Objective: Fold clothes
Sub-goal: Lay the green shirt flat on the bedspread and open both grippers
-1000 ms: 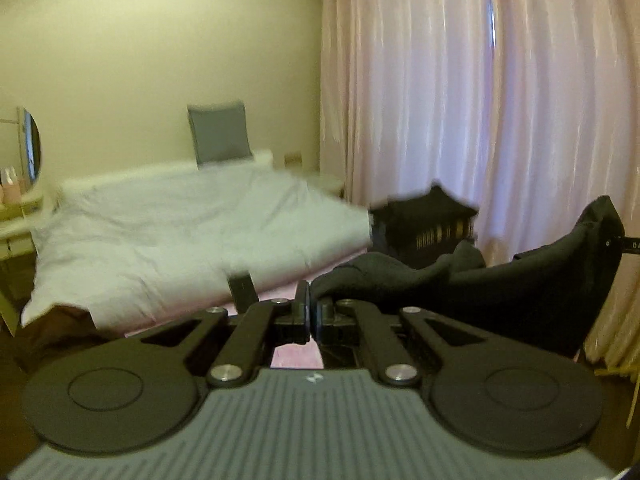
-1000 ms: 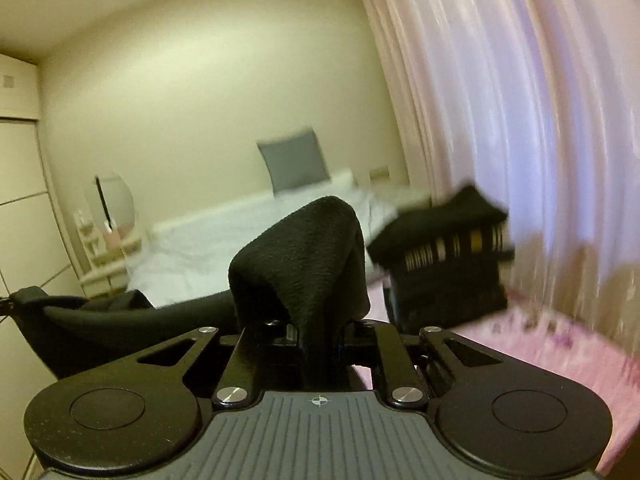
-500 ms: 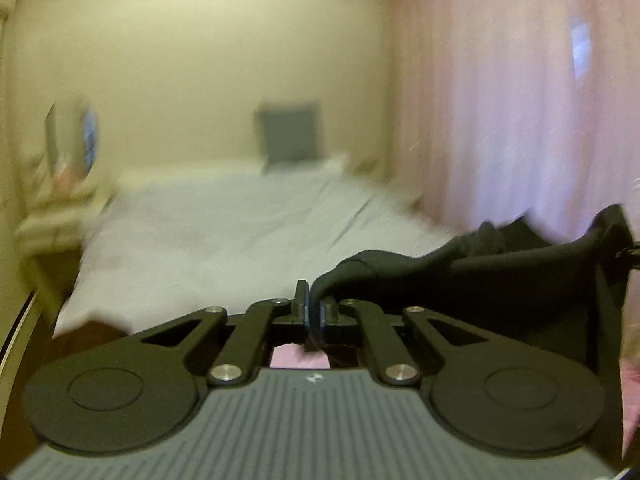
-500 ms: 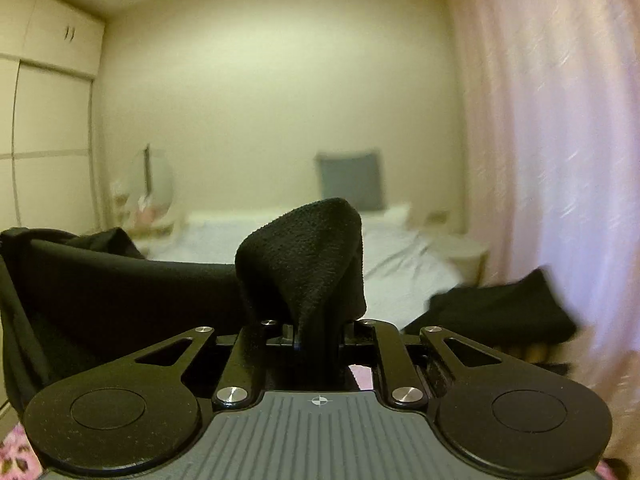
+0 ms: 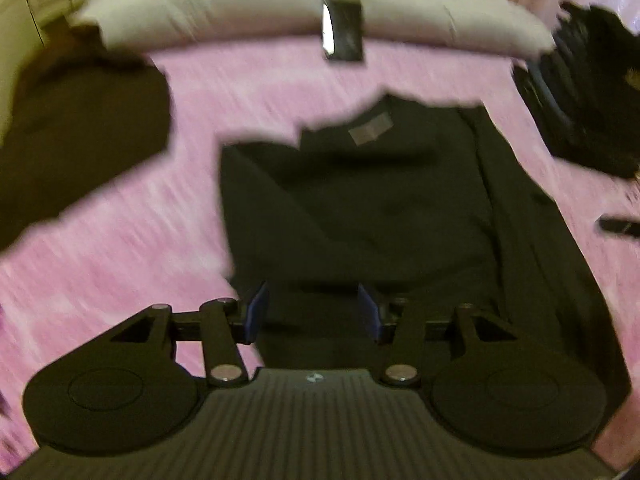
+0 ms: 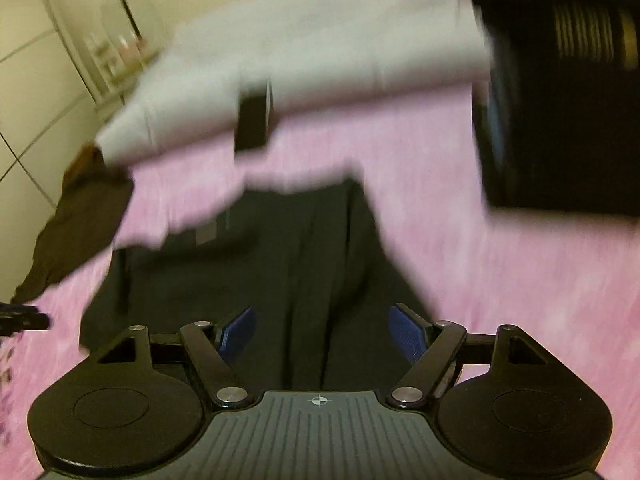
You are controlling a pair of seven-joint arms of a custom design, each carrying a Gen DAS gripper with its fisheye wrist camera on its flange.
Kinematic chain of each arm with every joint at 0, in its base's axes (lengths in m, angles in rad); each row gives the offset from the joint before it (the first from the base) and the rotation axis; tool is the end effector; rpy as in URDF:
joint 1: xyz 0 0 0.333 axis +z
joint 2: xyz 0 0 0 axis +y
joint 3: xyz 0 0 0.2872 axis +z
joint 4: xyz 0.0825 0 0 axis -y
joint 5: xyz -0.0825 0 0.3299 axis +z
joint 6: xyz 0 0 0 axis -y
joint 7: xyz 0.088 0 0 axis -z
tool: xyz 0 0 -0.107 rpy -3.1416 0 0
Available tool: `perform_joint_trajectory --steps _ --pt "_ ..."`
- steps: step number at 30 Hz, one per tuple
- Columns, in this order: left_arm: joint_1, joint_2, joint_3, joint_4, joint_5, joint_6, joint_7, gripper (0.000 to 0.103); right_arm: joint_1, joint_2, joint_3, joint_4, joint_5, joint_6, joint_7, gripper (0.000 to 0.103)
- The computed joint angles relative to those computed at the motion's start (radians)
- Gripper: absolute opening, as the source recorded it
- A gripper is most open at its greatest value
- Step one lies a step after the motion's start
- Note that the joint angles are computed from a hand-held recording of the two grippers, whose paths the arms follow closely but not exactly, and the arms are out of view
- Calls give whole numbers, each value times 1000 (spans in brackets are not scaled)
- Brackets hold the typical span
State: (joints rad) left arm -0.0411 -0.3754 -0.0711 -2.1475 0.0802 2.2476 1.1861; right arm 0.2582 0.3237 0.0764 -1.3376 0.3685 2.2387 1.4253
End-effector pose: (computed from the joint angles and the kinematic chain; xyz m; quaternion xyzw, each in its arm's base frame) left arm 0.4357 -0.0514 0.5902 -0.7625 0.6009 -0.1762 0.1625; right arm 0.6017 0.2111 0.5925 -0.7658 0.5500 -0.0387 0.3310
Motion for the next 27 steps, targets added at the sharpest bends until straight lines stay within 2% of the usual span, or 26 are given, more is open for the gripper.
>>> perform_joint_trajectory --steps 2,6,8,9,11,15,19,21,22,24,27 --pt "-30 -12 -9 -51 -48 12 -7 46 -14 -37 9 -74 31 -76 -28 77" --pt "-84 -17 -22 -94 -107 20 12 48 16 -66 18 -181 15 -112 -76 76" --pt "-104 -9 -27 -86 -122 11 33 48 38 -95 17 -254 -16 -97 -76 25" --pt "-111 -9 -29 -82 -124 5 42 48 35 -113 11 -272 -12 -111 -65 9" --pt "-121 -7 -33 -73 -128 0 58 48 19 -131 2 -265 19 -125 -59 8" --pt "-136 12 -35 -43 -150 3 79 48 -20 -180 -39 -199 -36 -117 -72 8" --pt "-150 52 -47 -2 -166 30 98 49 -84 -143 -97 -32 -190 -126 -83 8" --pt "-157 80 -52 21 -174 48 114 50 -104 -95 -129 49 -310 -105 -67 8" --pt "-159 94 -55 31 -178 58 118 51 -99 -73 -155 75 -411 -71 -21 8" --pt "-167 120 -64 46 -190 78 126 51 -115 -27 -178 130 -480 -42 33 8" --pt "-180 169 -84 79 -183 105 156 51 -136 16 -192 179 -518 -86 83 9"
